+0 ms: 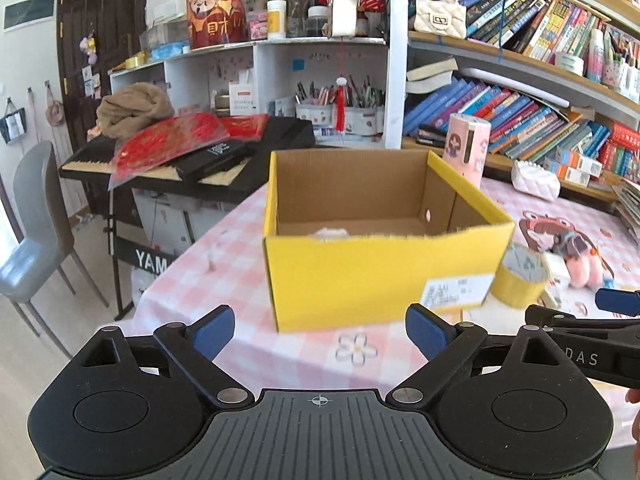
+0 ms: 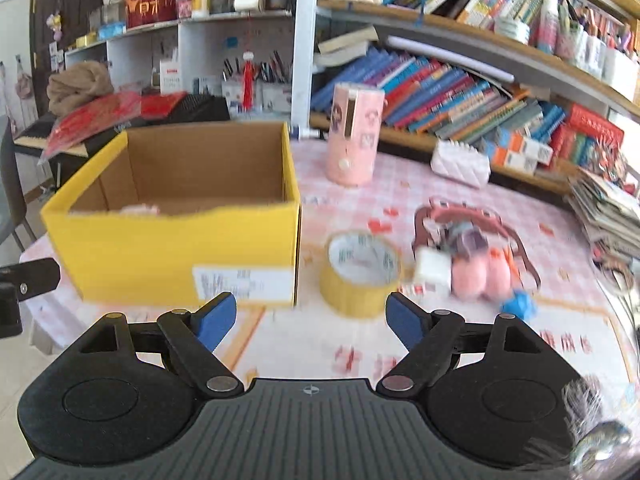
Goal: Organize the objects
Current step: 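Withdraw both tools from the box back over the table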
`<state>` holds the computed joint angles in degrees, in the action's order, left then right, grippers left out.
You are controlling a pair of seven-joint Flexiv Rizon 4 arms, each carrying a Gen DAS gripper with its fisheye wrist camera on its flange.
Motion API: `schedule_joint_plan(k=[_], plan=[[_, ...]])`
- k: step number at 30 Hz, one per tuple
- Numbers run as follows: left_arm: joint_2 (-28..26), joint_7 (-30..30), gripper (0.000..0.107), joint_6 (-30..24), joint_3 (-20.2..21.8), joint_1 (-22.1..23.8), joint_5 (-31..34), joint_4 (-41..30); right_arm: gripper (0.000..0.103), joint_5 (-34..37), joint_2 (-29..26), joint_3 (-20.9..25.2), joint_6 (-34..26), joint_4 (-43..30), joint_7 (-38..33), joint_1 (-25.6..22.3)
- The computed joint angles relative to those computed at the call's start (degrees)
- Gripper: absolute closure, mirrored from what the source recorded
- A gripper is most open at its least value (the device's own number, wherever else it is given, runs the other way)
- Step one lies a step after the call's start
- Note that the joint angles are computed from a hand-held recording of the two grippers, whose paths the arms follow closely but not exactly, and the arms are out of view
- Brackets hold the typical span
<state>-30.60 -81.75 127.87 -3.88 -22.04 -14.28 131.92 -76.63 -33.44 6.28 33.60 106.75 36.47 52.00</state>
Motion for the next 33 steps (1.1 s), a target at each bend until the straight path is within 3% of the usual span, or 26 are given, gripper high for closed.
schedule_joint_plan(k=[18,33], plan=[[3.27,-0.38,0.012,2.30,-0.13,-0.07,2.47,9.39,0.015,7.46,0.28,3.28,-7.75,0.97,2.79,6.22],[3.50,-0.31,0.011,1.71,-1.32,-0.36,6.15,10.59,0.013,12.90,1.28,5.34,-13.58,2.41,6.29,9.01]])
